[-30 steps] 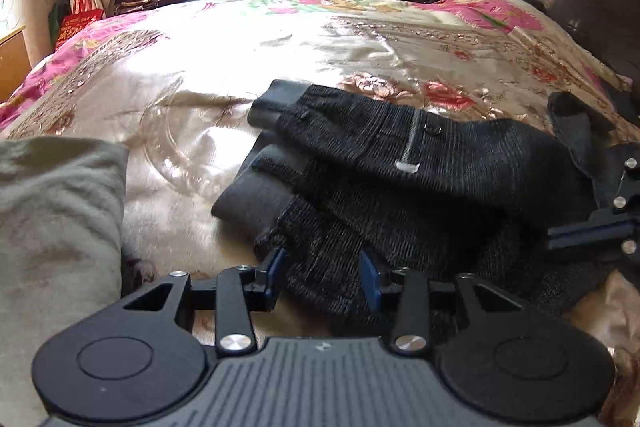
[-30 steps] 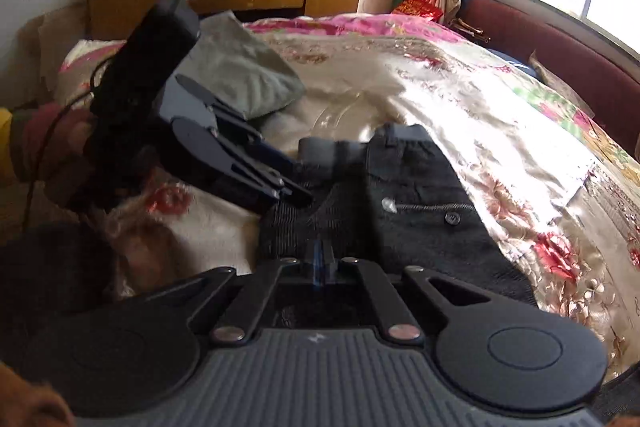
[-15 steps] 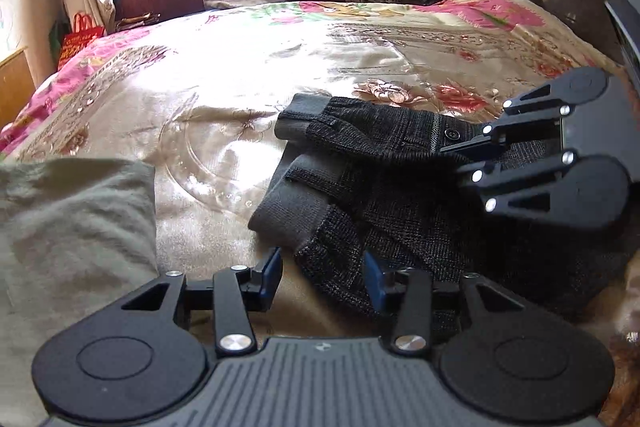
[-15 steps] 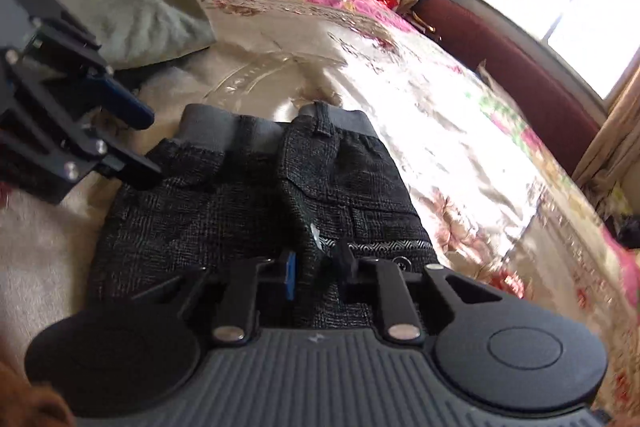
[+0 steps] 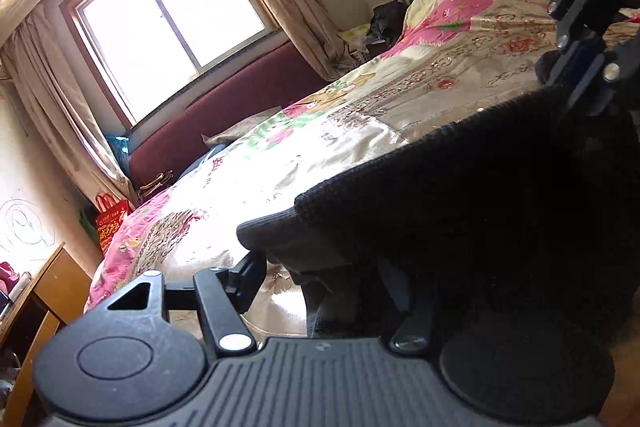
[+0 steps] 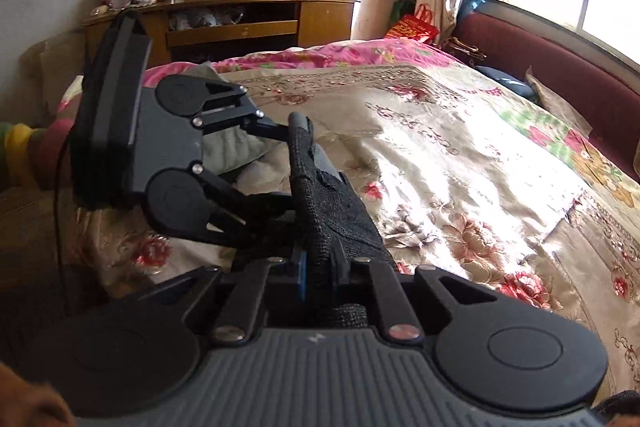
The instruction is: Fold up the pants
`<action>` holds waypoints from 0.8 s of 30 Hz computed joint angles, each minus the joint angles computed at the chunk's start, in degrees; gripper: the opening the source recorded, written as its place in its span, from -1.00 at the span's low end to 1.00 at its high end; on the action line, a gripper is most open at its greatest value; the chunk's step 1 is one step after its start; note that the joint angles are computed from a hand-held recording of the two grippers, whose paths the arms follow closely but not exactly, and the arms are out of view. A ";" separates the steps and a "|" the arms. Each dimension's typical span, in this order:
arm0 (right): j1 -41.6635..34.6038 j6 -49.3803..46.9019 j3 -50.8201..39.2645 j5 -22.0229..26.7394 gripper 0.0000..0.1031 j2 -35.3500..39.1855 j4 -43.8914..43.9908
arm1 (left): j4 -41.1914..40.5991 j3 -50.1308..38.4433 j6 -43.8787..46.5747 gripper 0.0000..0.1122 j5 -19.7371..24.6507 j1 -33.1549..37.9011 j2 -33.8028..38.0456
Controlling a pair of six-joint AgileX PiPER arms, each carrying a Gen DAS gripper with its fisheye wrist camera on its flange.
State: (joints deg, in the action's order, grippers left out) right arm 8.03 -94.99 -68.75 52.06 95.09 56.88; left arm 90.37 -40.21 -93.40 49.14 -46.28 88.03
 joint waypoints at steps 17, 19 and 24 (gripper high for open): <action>4.71 -13.52 21.69 -14.77 -0.47 -2.68 15.12 | -18.84 7.48 -3.30 0.55 9.43 -9.87 -0.90; -0.11 -12.00 22.09 -12.79 -0.39 -4.77 15.71 | -17.72 6.17 -4.11 0.55 10.02 -11.16 -1.54; -12.41 -4.29 17.76 -16.56 -0.28 -3.45 15.04 | -9.07 -1.78 -6.95 0.55 3.46 -9.61 4.27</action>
State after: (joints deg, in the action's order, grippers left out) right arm -4.37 -99.28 -50.99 35.51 91.63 71.92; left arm 81.30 -41.99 -100.35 52.60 -55.88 92.30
